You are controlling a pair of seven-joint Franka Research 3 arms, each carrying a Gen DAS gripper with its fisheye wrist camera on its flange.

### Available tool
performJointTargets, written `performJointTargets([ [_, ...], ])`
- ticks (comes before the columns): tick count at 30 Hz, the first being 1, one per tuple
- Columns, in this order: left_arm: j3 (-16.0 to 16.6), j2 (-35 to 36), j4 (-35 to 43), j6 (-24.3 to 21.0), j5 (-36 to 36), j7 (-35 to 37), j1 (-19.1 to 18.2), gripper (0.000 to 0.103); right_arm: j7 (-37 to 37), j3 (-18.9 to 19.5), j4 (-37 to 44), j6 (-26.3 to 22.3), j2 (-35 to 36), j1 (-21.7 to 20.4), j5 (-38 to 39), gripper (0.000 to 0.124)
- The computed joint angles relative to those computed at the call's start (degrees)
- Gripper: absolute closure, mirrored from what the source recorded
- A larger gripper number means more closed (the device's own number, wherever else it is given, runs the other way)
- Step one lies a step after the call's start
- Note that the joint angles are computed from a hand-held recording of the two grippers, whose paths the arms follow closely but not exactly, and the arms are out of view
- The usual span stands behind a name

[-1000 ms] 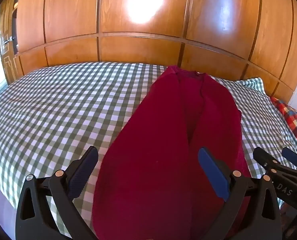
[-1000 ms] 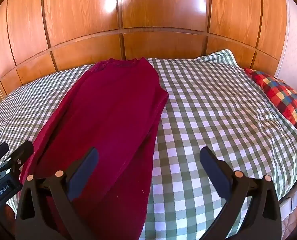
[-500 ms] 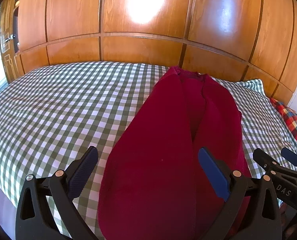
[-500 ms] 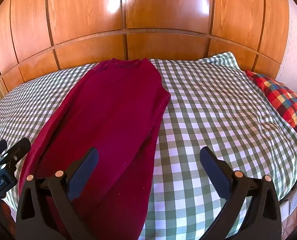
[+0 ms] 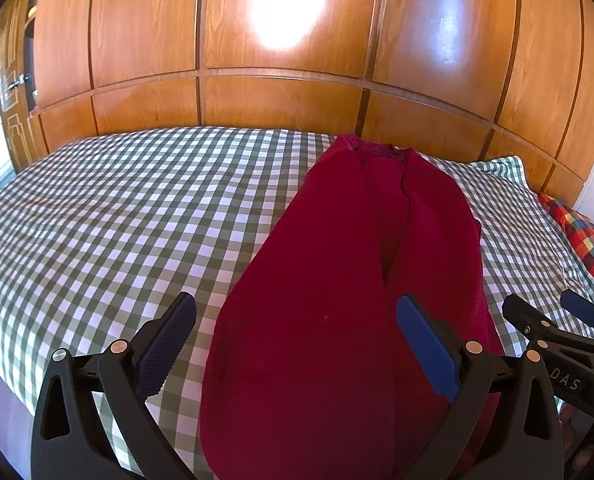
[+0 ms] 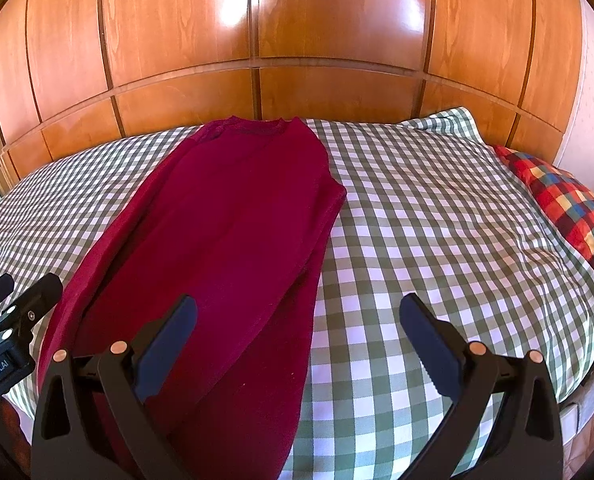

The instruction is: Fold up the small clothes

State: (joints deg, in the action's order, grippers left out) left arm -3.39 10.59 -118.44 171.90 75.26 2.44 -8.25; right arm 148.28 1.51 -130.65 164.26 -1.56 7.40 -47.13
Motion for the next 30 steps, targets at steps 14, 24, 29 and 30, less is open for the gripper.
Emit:
performJointTargets([
  [14,0.06,-0.18,-0.35,0.14,-0.03,0.05,0.04,0.004,-0.16,0.05,0.1,0.0,0.09,0.27,-0.48,0.023],
  [24,0.04,-0.89,-0.93,0.34,1.35,-1.33,0.51,0.004,0.48,0.12,0.0,0.36,-0.13,0.3,-1.7,0.023],
  [29,-0.25,-1.25,-1.19,0.31,1.86,-1.62,0.84,0.004,0.74,0.23,-0.02,0.46,-0.12,0.25,-2.06,0.023],
  [30,-0.33,-1.29,-1.2,0.25,1.77,-1.44,0.89,0.004,0.66,0.24,-0.01,0.46,-0.09,0.26,-2.07,0.023],
])
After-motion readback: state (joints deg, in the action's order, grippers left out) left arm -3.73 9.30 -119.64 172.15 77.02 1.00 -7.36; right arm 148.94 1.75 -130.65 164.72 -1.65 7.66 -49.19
